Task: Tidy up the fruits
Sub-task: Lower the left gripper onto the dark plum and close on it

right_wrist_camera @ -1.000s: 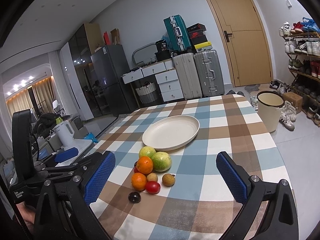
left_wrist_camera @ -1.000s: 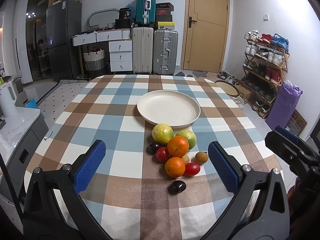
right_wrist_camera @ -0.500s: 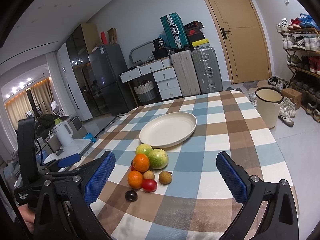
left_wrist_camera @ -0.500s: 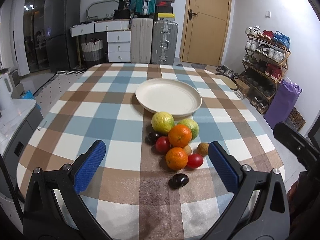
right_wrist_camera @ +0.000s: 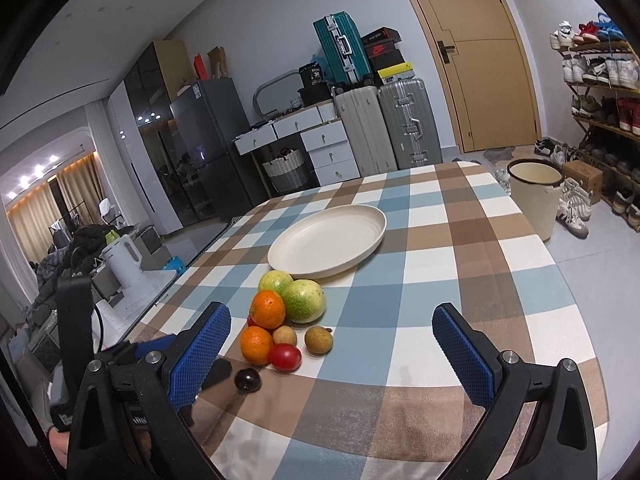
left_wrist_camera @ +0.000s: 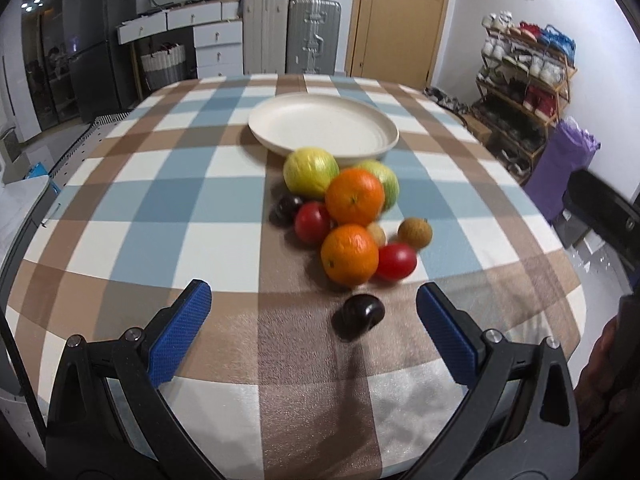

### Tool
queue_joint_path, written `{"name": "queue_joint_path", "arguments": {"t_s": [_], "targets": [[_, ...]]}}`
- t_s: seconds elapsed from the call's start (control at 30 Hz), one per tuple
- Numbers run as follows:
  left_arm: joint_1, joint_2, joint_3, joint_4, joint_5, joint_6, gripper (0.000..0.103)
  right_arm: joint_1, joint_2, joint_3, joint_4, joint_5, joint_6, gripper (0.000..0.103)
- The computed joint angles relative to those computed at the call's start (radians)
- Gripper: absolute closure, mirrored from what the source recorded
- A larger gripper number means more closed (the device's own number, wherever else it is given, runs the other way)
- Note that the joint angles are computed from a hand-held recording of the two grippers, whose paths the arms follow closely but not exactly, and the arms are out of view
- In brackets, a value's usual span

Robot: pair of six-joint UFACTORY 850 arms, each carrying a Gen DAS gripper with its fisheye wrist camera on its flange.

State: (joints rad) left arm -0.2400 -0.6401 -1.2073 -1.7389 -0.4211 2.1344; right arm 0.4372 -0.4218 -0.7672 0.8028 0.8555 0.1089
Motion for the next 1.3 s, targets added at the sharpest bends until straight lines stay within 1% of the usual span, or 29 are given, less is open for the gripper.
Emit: {"name": "queue_joint_path", "arguments": {"t_s": [0.2,0.4,0.47,0.5,0.6,0.7,0.73,0.77,0.8,0.83,0.87,0.97,1.1,1.3], "targets": [[-0.028,-0.026,-0.011,-0.024,0.042,0.051,0.001,-0.008,-0.014,-0.005,-0.017,-0.001,-0.004,0.000],[-0.043,-0.050,-0.030,0.033,0.064,0.010,0.002,-0.014,-0.025,-0.005,-0.034,-0.009,0.025,0.000],[-0.044,-0.066,-0.049,0.088,0.060,-0.045,0.010,-0.019,-0.027,-0.007,-0.038,-0.017,0.031,0.000],[-0.043,-0.069,-0.053,0.111,0.052,-0.067,0.012,-0.021,-0.028,-0.006,-0.043,-0.019,0.038,0.000],[-0.043,-0.089,-0.080,0.184,0.037,-0.140,0.023,-0.027,-0.031,-0.005,-0.053,-0.017,0.051,0.000],[-0.034,-0.095,-0.086,0.190,0.011,-0.132,0.037,-0.028,-0.033,-0.005,-0.055,-0.016,0.052,0.000],[-0.030,-0.100,-0.095,0.206,-0.008,-0.144,0.046,-0.031,-0.034,-0.006,-0.059,-0.017,0.055,0.000],[-0.024,-0.103,-0.100,0.238,-0.037,-0.173,0.058,-0.030,-0.033,-0.004,-0.060,-0.018,0.057,0.000],[-0.014,-0.114,-0.118,0.293,-0.088,-0.226,0.065,-0.029,-0.032,-0.003,-0.061,-0.017,0.058,0.000],[-0.008,-0.125,-0.138,0.345,-0.132,-0.275,0.080,-0.032,-0.032,-0.003,-0.068,-0.020,0.064,0.000],[-0.006,-0.130,-0.147,0.366,-0.149,-0.296,0.080,-0.032,-0.034,-0.001,-0.075,-0.018,0.072,0.000],[-0.010,-0.134,-0.152,0.356,-0.146,-0.278,0.080,-0.037,-0.037,0.002,-0.106,-0.018,0.096,0.000],[0.004,-0.133,-0.151,0.373,-0.187,-0.309,0.080,-0.044,-0.038,0.005,-0.172,-0.022,0.141,0.000],[0.030,-0.113,-0.128,0.363,-0.232,-0.288,0.080,-0.044,-0.055,-0.026,-0.204,-0.071,0.153,0.000]]}}
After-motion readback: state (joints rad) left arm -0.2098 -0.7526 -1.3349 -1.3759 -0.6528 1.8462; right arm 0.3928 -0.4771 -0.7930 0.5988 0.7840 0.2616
